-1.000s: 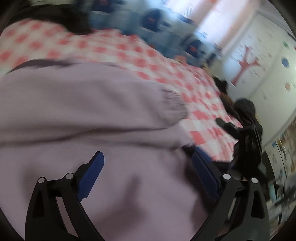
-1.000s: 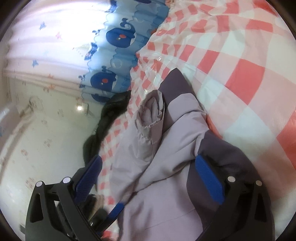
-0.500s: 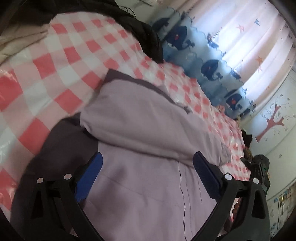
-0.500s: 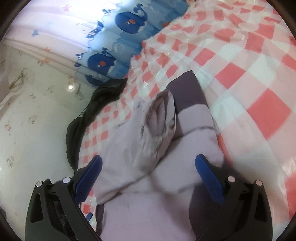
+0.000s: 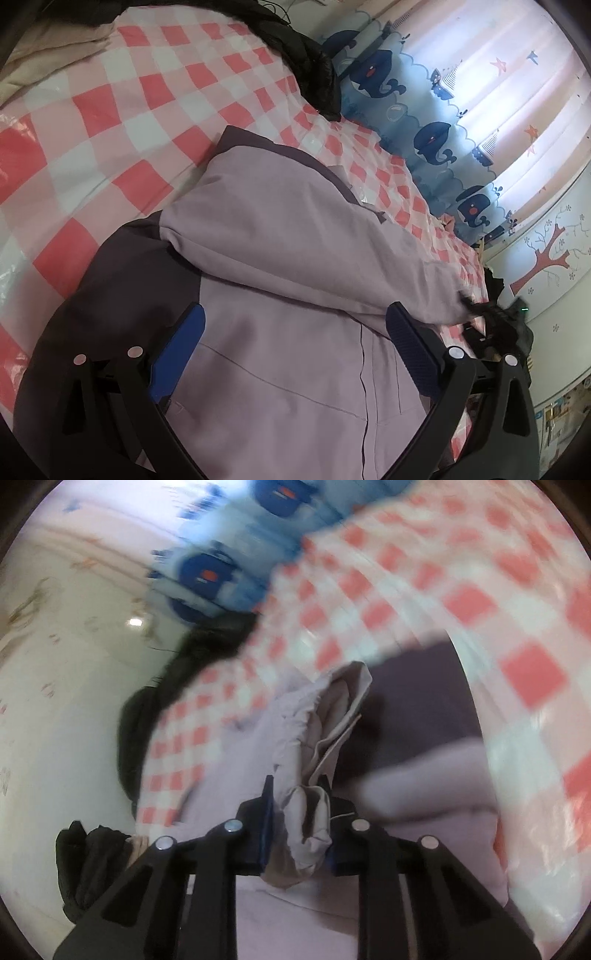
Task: Fold large clothes
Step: 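Release the sleeve with the left tool while the right tool grasps the jacket's side edge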
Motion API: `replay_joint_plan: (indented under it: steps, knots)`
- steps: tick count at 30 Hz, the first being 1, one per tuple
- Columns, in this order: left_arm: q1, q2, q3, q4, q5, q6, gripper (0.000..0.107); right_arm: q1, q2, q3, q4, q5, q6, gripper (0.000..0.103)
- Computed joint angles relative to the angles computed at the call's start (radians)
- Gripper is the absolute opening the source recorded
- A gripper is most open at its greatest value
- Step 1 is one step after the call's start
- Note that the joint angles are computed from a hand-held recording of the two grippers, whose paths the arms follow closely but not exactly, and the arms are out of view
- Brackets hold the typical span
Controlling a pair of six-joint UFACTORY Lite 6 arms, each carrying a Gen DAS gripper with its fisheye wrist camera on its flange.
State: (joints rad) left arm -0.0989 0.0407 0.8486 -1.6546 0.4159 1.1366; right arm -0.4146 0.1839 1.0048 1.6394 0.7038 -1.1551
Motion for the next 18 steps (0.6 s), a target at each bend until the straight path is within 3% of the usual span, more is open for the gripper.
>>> replay_joint_plan:
  steps: [5,11,14,15,18]
  knots:
    - [0.018,0.018,0.003,-0.020,0.022,0.007,0.094,-0.080,-0.191,-0.088,0.074,0.047,-0.084,0.021]
    - [0.005,0.073,0.040,0.088,-0.010,-0.104,0.094,-0.087,0.051,-0.107,0.024,-0.065,-0.125,0.025]
    - [0.002,0.078,0.042,0.117,-0.033,-0.128,0.094,-0.143,0.070,-0.155,0.065,-0.016,-0.148,0.047]
    - [-0.014,0.068,0.039,0.133,-0.070,-0.143,0.094,-0.150,0.004,-0.184,0.060,-0.050,-0.138,0.057]
    - [-0.059,0.031,0.032,0.179,-0.155,-0.159,0.094,-0.128,-0.243,-0.284,0.179,-0.219,-0.203,0.064]
